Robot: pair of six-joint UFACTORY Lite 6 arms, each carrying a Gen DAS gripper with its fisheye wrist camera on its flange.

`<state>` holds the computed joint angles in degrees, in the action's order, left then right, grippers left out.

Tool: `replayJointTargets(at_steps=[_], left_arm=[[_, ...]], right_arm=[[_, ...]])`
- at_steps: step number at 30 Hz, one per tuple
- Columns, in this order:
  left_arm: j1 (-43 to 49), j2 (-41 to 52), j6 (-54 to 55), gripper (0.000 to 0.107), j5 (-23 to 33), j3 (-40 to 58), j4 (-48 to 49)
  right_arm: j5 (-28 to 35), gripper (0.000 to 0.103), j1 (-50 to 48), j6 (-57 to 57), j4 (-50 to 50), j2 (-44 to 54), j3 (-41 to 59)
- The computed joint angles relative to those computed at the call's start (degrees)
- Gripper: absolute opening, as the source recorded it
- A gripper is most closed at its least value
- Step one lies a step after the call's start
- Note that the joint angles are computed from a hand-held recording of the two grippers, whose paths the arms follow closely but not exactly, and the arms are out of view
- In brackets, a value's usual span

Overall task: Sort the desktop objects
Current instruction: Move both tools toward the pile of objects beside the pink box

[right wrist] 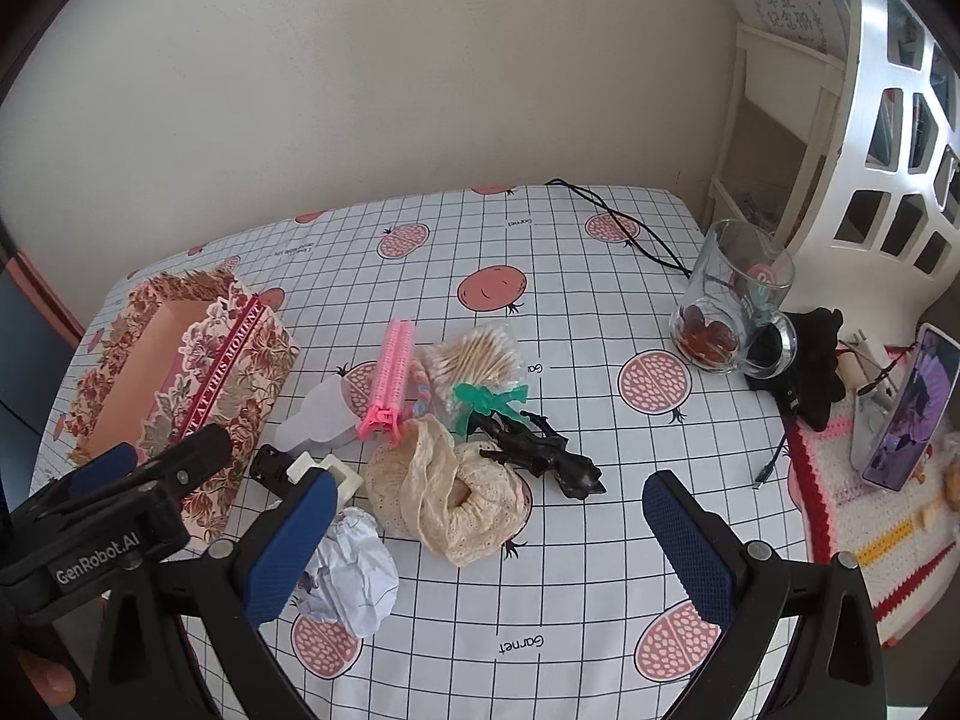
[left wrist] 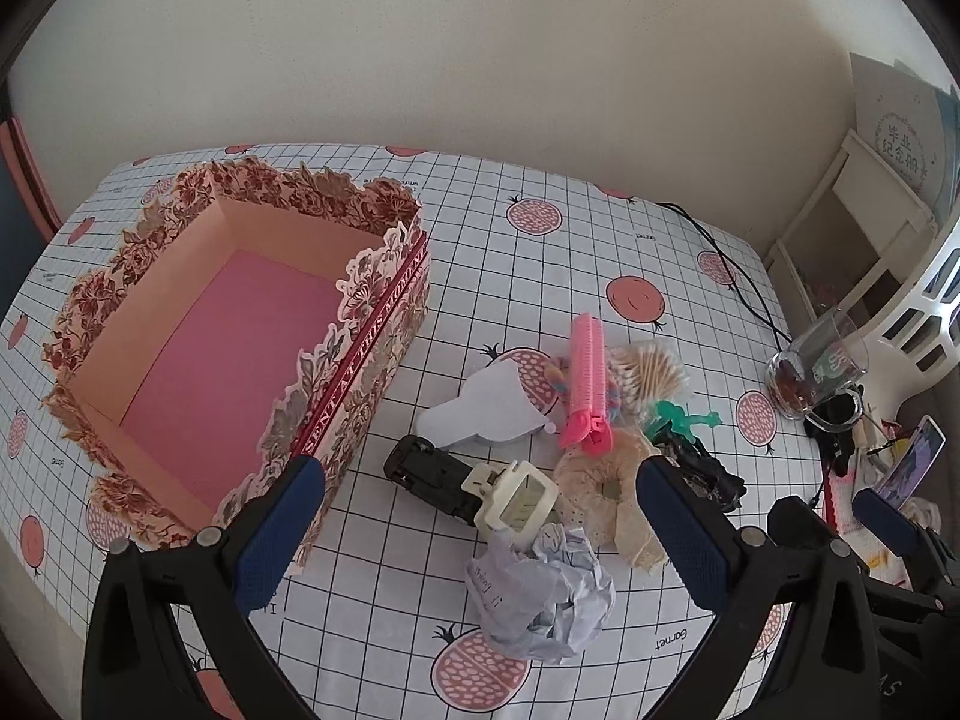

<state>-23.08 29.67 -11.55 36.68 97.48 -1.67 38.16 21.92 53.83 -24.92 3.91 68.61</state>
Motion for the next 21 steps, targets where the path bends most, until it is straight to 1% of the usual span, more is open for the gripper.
replayJointTargets(at_steps=[5,11,13,17,21], left_arm=[[0.45,5.99,0.11,0.103,1.2,5.44,-0.34],[-0.11,10.88,-1.08,0.103,1.69,9.88,1.32],[0.54,12.1,0.21,0.103,2.29,10.88,-0.86],[2.71,14.04,5.43,0.103,3.55,10.95,-9.78],[2.96,14.91,6.26,0.103,3.1,9.96,-11.36]], right_arm=[[-2.73,0.103,-2.73,-4.28,3.22,4.57,1.62],[-5.5,0.103,-5.31,-8.29,6.39,8.51,2.72],[-6.73,0.103,-6.17,-10.16,8.4,9.4,2.71],[-10.45,0.103,-7.24,-11.97,10.22,10.11,1.46],[-13.41,0.103,-8.03,-13.25,12.46,11.4,0.03]])
